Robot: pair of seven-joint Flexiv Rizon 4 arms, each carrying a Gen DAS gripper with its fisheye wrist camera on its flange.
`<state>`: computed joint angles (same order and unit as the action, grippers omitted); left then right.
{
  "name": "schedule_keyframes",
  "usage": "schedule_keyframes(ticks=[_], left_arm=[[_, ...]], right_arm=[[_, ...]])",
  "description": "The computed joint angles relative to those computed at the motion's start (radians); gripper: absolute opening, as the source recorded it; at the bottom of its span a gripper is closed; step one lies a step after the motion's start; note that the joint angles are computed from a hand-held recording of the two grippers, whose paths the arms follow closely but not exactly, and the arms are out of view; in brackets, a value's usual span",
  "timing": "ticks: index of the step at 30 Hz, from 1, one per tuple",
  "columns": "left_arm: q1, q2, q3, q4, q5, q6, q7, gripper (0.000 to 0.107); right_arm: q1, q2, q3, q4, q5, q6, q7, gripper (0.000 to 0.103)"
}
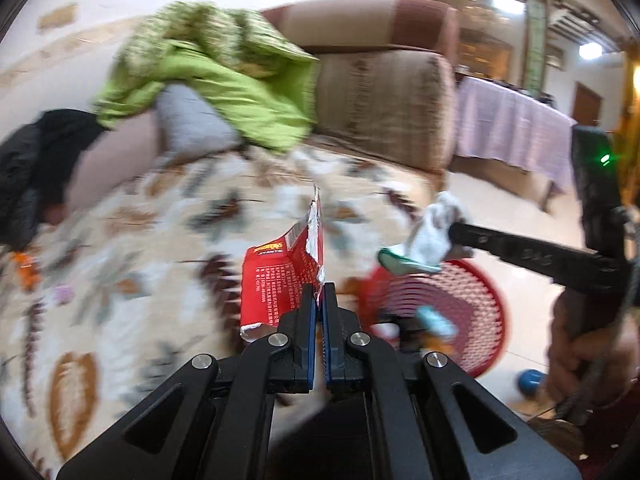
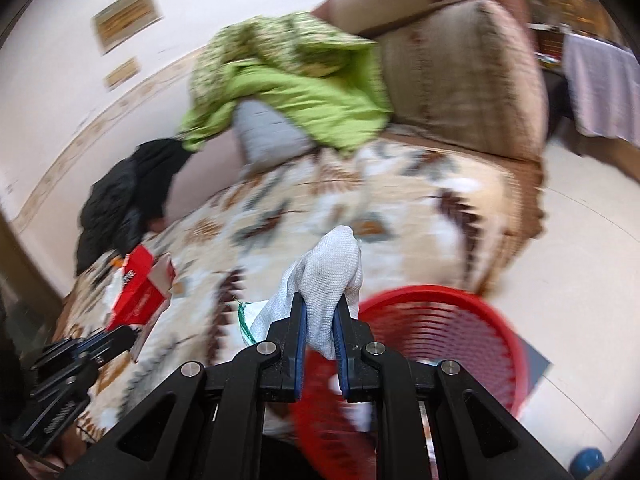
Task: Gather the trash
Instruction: 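Open both grippers over the red basket, dropping carton and sock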
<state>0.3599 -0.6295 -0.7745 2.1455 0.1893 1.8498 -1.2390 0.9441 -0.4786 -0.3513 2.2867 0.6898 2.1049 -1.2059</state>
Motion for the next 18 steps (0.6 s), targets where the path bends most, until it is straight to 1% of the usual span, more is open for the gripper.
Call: schedule_keyframes(ticks=[2, 4, 6, 9, 10, 11, 12, 13, 14, 18], left_arm=[[0.010, -0.034, -0.058, -0.023, -0.010, -0.062, 0.013, 0.003], [0.000, -0.075, -0.103, -0.057, -0.040, -0.129, 0.045, 0.003], [-0.025, -0.096, -0.113, -0.075, -0.071, -0.160, 0.073, 0.003], [-0.064, -0.128, -0.121, -0.113, -0.127, -0.226, 0.114, 0.003], [-0.079, -0.136, -0.118, -0.124, -0.146, -0.239, 0.123, 0.003], [-0.094, -0.143, -0.114, -0.139, -0.167, -0.263, 0.133, 0.010], [-0.106, -0.139, -0.106, -0.143, -0.185, -0.274, 0.138, 0.017], [-0.117, -0.135, -0.094, -0.145, -0.203, -0.273, 0.139, 0.028], [-0.113, -0.138, -0.097, -0.137, -0.216, -0.251, 0.143, 0.032], [-0.093, -0.128, -0.102, -0.119, -0.253, -0.230, 0.158, 0.032]], right_arm=[[-0.001, 0.006, -0.011, 0.028, 0.027, 0.004, 0.006, 0.014], [-0.031, 0.008, 0.007, 0.046, 0.026, 0.010, 0.020, 0.015], [-0.041, 0.003, 0.008, 0.055, 0.029, 0.000, 0.031, 0.017], [-0.117, -0.016, 0.069, 0.062, -0.021, -0.001, 0.069, 0.019], [-0.121, -0.021, 0.069, 0.061, -0.029, -0.015, 0.078, 0.025], [-0.143, -0.023, 0.082, 0.065, -0.050, -0.032, 0.092, 0.030], [-0.137, -0.027, 0.068, 0.081, -0.079, -0.038, 0.128, 0.042], [-0.103, -0.032, 0.034, 0.078, -0.042, -0.050, 0.115, 0.046], [-0.065, -0.038, -0.004, 0.086, -0.034, -0.049, 0.123, 0.046], [0.041, -0.055, -0.117, 0.105, -0.032, -0.038, 0.133, 0.046]])
